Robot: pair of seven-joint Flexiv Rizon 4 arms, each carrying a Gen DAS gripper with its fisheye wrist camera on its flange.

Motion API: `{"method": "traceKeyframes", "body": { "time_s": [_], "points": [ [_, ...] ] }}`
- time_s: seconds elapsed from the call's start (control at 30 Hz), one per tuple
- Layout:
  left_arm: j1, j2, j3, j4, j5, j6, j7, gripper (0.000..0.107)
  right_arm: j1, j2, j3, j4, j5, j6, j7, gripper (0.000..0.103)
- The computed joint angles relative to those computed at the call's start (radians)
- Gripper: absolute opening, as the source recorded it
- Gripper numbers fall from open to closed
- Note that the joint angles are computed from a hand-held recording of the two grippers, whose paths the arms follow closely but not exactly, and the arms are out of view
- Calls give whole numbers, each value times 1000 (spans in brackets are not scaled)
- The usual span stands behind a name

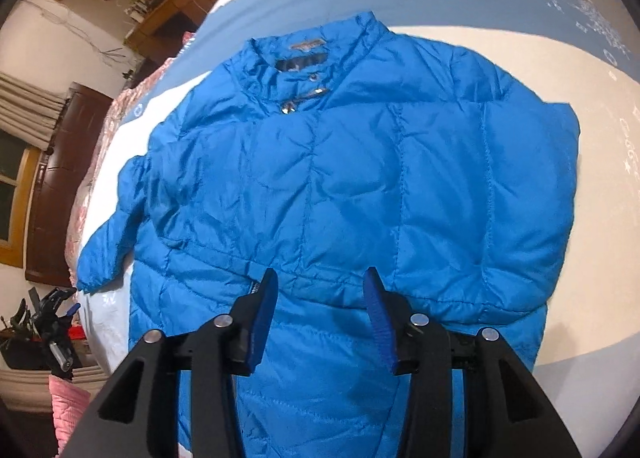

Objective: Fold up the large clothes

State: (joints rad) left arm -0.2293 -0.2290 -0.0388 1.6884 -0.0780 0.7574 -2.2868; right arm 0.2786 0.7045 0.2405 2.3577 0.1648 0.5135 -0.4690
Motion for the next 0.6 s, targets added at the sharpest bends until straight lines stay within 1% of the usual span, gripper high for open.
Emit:
{"method": "traceKeyframes", "body": {
  "time_s": [0.03, 0.07, 0.1, 0.17, 0.23, 0.27, 0.3, 0.37, 0.5, 0.6],
  "points": [
    [7, -8, -8, 22, -37, 38, 16, 49, -4, -4, -1, 3, -1, -6, 5, 45],
    [9, -21, -11, 21, -48, 56, 19, 50, -8, -10, -1, 4, -3, -14, 12, 45],
    [6, -37, -12, 6, -49, 64, 12, 53, -10, -13, -4, 10, 1, -16, 16, 45],
    [4, -48, -10, 7, -60, 92, 3, 53, -11, -18, -7, 19, 6, -13, 19, 45],
    [-4, -51, -8, 1, -53, 86, -10, 46, -14, -25, -6, 27, 5, -19, 24, 45],
    [1, -55, -16, 6, -72, 103, 14, 24, -15, -26, -7, 37, 11, -13, 27, 45],
    [3, -55, -23, 16, -95, 120, 28, 18, -16, -25, -8, 43, 16, -6, 31, 45],
    [-9, -52, -19, 22, -92, 150, 5, 14, -16, -21, -10, 56, 23, 10, 32, 44],
    [-43, -56, 3, -11, -8, 134, -50, 13, -14, -18, -16, 60, 30, 13, 26, 44],
    [-67, -42, 10, -30, 62, 157, -83, 12, -18, 0, -13, 53, 25, -3, 28, 44]
  ]
}}
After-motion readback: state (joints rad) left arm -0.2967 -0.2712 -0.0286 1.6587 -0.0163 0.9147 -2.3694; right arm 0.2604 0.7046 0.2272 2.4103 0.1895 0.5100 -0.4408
